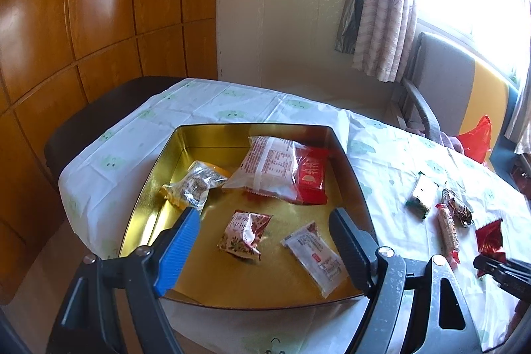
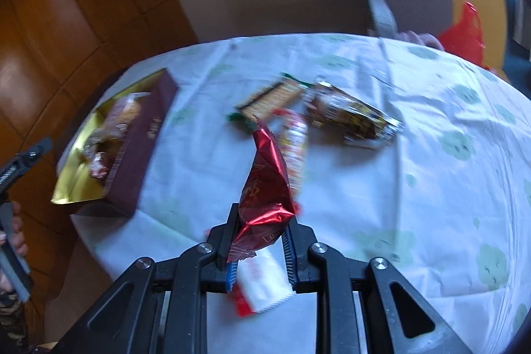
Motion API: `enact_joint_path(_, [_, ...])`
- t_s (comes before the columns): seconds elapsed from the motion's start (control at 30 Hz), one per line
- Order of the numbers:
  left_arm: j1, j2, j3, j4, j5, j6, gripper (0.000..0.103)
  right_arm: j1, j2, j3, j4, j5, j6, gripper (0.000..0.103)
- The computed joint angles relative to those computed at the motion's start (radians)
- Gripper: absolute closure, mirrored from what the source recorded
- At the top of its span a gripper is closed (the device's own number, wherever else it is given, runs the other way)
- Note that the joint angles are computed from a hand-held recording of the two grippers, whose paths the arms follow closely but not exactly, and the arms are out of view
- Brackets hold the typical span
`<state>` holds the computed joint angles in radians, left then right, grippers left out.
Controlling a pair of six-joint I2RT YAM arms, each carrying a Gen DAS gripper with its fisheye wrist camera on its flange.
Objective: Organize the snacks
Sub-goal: 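Lower the red foil packet into the tin and open the right gripper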
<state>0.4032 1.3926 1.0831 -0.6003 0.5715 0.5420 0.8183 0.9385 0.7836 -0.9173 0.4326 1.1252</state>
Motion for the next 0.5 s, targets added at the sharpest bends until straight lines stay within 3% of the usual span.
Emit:
enact_joint_path(0.33, [0.04,0.026,-0.005,0.008,0.008,0.015,0.022,-0.027,0.363,0.277,0.266,-0.159,-0.271,0.08])
enact_joint_path(0.5, [0.06,0.049,0.003,0.015,0.01,0.018,0.022,-0.055,0.536,0.414,0.313,-0.213,-0.353,0.078])
